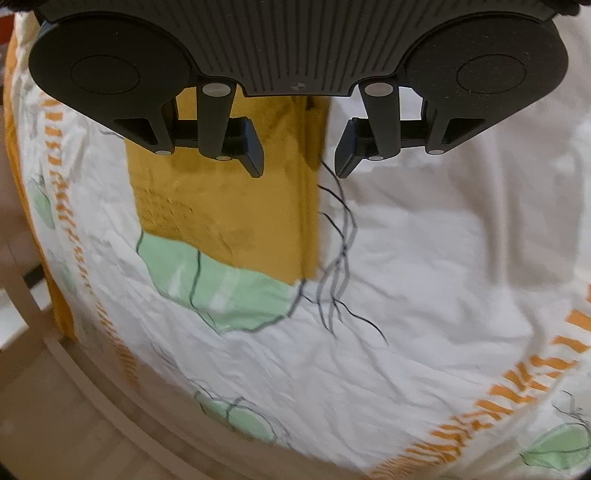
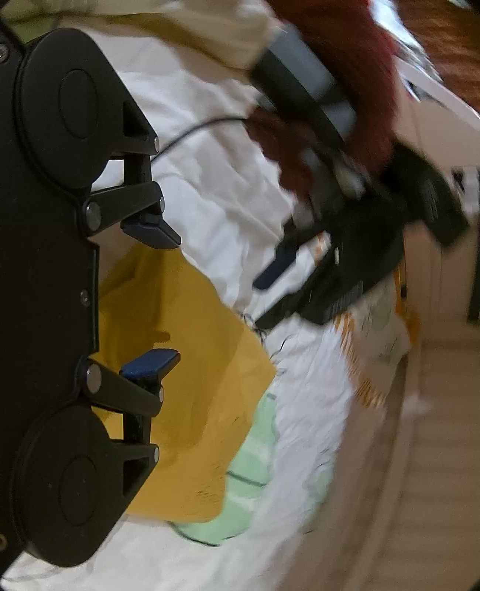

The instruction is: Fold small clothes

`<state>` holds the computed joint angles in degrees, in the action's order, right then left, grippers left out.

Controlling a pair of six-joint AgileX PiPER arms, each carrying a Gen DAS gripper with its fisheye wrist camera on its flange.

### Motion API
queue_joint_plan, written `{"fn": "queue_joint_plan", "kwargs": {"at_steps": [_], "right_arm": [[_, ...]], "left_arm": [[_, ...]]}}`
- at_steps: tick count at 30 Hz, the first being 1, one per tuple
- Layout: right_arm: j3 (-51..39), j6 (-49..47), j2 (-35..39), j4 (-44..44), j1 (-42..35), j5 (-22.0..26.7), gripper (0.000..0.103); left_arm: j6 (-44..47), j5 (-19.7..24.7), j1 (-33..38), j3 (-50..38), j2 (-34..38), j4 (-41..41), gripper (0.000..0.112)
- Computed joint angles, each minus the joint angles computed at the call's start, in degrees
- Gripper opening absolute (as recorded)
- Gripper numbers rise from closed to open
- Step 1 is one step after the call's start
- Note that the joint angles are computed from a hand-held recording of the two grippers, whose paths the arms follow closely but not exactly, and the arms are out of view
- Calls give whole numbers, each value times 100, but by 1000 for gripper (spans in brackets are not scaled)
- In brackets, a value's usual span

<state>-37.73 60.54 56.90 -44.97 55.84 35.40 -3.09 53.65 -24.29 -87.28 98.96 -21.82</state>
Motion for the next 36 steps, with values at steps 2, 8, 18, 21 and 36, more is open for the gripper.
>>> {"fn": "queue_joint_plan", "kwargs": {"at_steps": [2, 8, 18, 21, 36], "right_arm": [[-69, 115, 207, -462, 413, 356, 64], [-131, -7, 696, -1168, 917, 724, 56], [-65, -239, 1051, -1818, 1488, 1019, 40], [-39, -87, 1126, -1953, 1391, 889, 20], [22, 226, 957, -203, -83, -955, 24]], "left_arm": [[68, 51, -5, -1, 82, -144, 41], [205, 59, -9, -16, 344, -541, 41], [296, -280, -131, 96, 345, -539, 17], [270, -312, -142, 98, 343, -511, 17], [-148, -356, -229, 116, 248, 367, 18]]}}
